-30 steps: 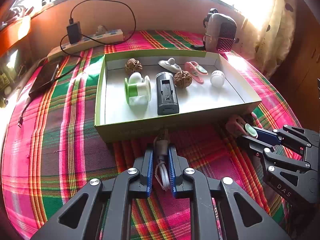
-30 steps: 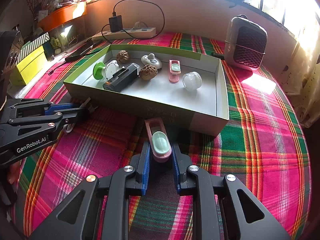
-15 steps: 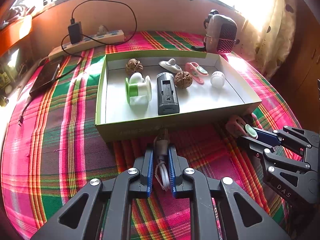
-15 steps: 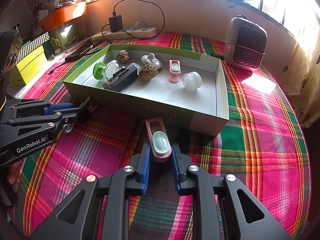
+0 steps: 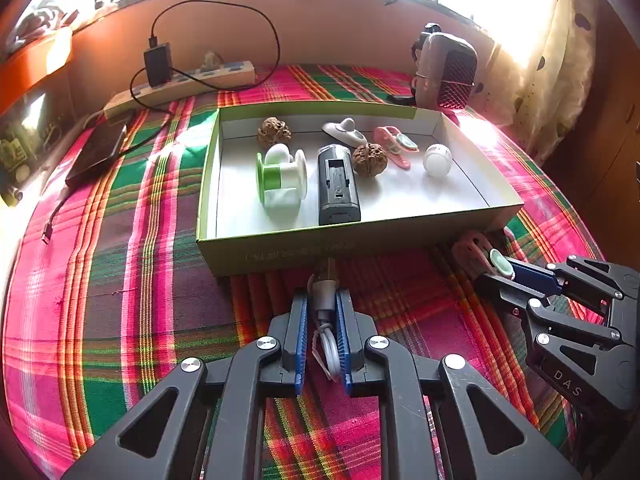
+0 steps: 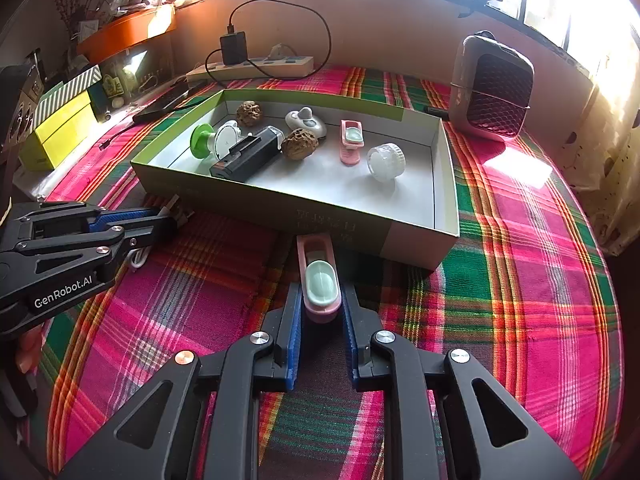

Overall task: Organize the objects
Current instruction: 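Lift the cable and pink clip and carry both over the box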

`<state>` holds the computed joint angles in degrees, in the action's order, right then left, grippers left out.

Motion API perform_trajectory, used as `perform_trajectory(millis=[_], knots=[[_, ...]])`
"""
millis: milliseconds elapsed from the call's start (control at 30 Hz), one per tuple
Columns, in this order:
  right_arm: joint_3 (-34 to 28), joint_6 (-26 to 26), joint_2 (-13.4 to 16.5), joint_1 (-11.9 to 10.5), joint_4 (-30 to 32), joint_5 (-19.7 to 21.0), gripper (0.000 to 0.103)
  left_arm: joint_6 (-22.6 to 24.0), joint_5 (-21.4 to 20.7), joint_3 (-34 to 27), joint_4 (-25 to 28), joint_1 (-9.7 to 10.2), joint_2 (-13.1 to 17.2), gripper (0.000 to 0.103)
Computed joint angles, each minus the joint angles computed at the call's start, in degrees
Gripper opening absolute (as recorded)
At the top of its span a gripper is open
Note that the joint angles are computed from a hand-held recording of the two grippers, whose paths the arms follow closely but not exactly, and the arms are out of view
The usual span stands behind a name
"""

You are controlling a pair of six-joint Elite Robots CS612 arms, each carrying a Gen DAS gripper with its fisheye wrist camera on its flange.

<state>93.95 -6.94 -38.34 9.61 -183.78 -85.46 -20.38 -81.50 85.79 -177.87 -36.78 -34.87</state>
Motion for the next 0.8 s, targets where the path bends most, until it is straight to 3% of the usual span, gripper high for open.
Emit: perform_trajectory(millis=[800], knots=[[1.8,1.5,-1.8,-0.8,-3.5,3.5,0.019,1.3,3.3,2.0,-4.5,-1.36,-1.7,0.012]])
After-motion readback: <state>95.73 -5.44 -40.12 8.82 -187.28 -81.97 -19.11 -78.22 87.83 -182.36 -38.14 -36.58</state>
